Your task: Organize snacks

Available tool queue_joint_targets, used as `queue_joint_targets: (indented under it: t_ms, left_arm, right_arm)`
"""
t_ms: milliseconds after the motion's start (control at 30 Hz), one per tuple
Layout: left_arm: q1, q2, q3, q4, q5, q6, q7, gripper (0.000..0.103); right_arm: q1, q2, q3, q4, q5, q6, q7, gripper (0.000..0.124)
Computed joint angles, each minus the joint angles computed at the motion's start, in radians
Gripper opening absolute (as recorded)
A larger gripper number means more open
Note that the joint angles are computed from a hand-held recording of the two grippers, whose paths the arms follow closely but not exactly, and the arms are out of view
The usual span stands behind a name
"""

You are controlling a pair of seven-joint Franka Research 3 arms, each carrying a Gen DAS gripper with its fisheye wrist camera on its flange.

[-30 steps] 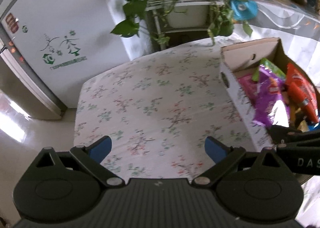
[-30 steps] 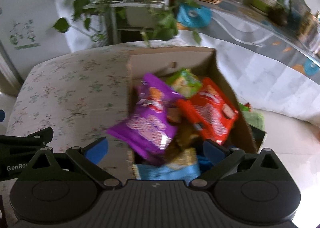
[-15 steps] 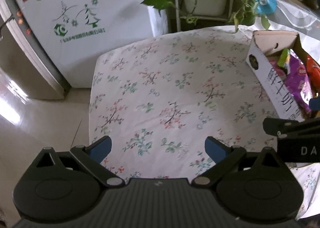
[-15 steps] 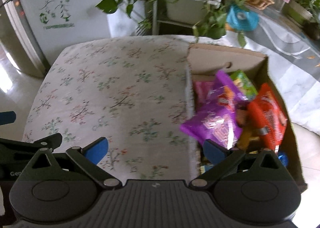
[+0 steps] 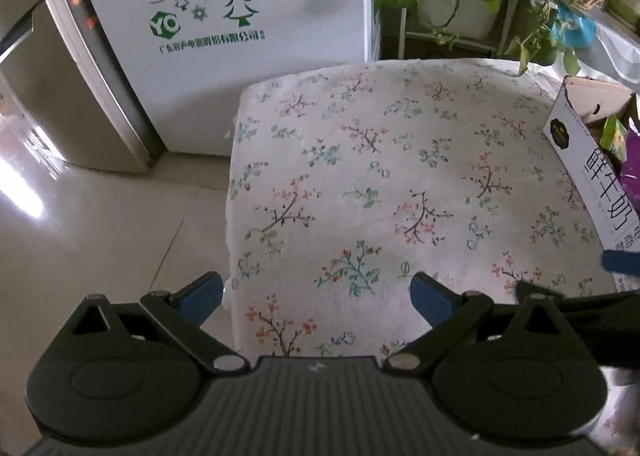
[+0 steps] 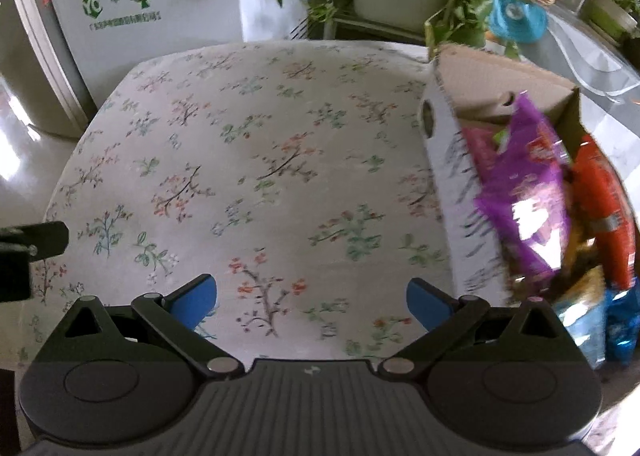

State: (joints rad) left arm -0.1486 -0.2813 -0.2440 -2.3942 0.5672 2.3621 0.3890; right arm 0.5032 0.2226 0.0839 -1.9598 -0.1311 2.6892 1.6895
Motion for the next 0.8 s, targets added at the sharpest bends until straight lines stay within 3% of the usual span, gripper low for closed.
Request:
queue_joint_targets:
  t_ms: [233,400,600,733,800]
  left_arm:
    - [-0.005,-0.019,0.007,-0.029,-0.017,0.02,0.031,0.1]
    - [-0.001,-0.032,0.009,-0.044,-0.026,0.032,0.042,0.1]
    - [0.004,-0.036,0.011,-0.058,-0.046,0.047,0.06,0.1]
    - [0.003,-0.034,0.012,-0.062,-0.052,0.049,0.072,0.1]
    - [0.002,-0.032,0.014,-0.064,-0.062,0.052,0.083,0.1]
  right_arm:
    - [0.065,0.03,-0.054,-0.055,-0.158,0.147,0.108,0.103]
    - [0.104,0.053,-0.104,-0.076,-0.178,0.258,0.257,0.103]
    - [0.345,0.106,-0.397,-0.063,-0.496,0.39,0.662,0.103]
    - [0.413,0.153,-0.49,-0.045,-0.542,0.48,0.724,0.103]
    - [0.489,0.188,-0.58,-0.037,-0.546,0.534,0.75,0.103]
